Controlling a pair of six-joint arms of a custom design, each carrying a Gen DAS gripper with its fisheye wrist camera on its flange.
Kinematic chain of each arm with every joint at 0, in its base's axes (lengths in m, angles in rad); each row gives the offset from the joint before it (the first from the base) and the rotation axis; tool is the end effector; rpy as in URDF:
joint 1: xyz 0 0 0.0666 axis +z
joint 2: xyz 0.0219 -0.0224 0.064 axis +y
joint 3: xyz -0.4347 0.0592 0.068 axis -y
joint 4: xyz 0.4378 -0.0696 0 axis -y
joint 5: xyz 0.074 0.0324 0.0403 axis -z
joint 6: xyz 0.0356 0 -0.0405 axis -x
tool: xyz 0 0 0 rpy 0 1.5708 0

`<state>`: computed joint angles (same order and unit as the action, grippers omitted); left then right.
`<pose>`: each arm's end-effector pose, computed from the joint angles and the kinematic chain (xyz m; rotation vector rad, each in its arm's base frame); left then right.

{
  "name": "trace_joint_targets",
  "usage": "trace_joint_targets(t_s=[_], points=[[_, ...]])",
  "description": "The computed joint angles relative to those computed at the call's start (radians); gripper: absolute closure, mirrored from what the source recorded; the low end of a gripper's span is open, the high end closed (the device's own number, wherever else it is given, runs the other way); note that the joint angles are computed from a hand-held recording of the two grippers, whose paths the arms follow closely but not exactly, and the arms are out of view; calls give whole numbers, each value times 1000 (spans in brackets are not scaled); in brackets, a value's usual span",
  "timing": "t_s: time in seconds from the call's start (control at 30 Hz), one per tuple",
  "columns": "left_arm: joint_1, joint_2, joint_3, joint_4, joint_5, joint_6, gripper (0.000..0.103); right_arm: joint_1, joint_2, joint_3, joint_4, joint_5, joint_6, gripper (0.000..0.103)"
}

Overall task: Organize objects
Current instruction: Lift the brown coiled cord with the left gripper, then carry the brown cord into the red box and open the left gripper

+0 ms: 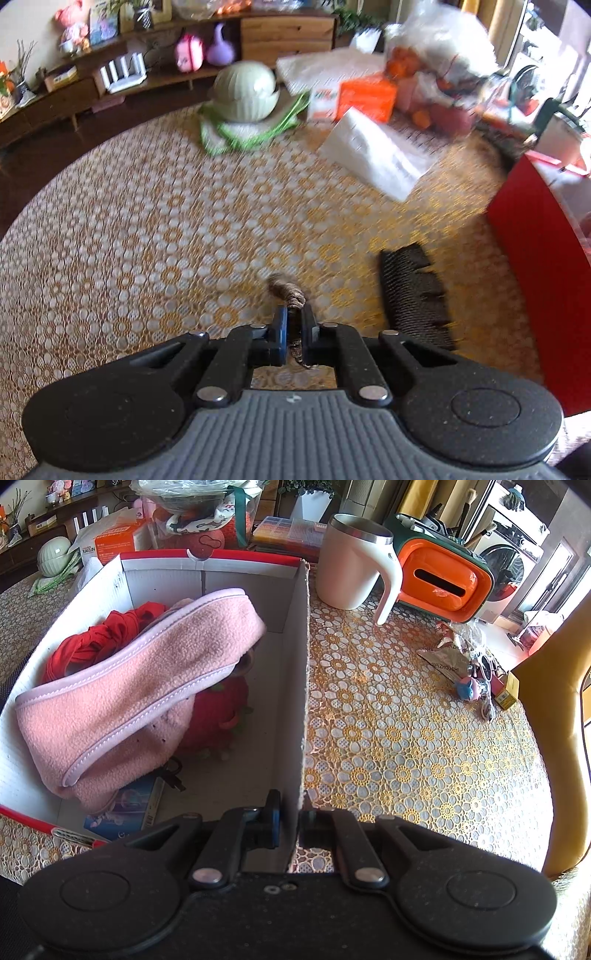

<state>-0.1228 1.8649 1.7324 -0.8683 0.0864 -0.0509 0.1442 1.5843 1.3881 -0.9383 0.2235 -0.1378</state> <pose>0.7001 -0.0899 0.3768 0.2555 2.5592 -0.1382 0.5662 0.0738 0.3804 0.0579 2.6719 -0.2136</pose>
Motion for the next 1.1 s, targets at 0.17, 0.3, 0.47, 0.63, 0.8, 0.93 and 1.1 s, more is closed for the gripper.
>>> trace_joint_targets(t_s=[0.17,0.3,0.47,0.63,0.8,0.93,1.1], points=[[-16,-49,-6,5,60,-11,97,1,1,2,1,-1,1,95],[-45,-85,-3,4,92,-43,97,1,1,1,2,-1,1,95],[-91,-99,33,-9,138,-89,97,0,3,4,1,-6,1,96],[-146,-96,82,-16,184,-133,97,-3,5,8,-2,-19,-3,97],[-206,-63,151,-26,200,-167,97,-3,4,6,1,-20,-2,97],[-250,-30,194,-19,205,-174,97,-3,4,6,1,-20,-2,97],[-296,18,241,-16,195,-174,97,-3,3,5,5,-26,0,97]])
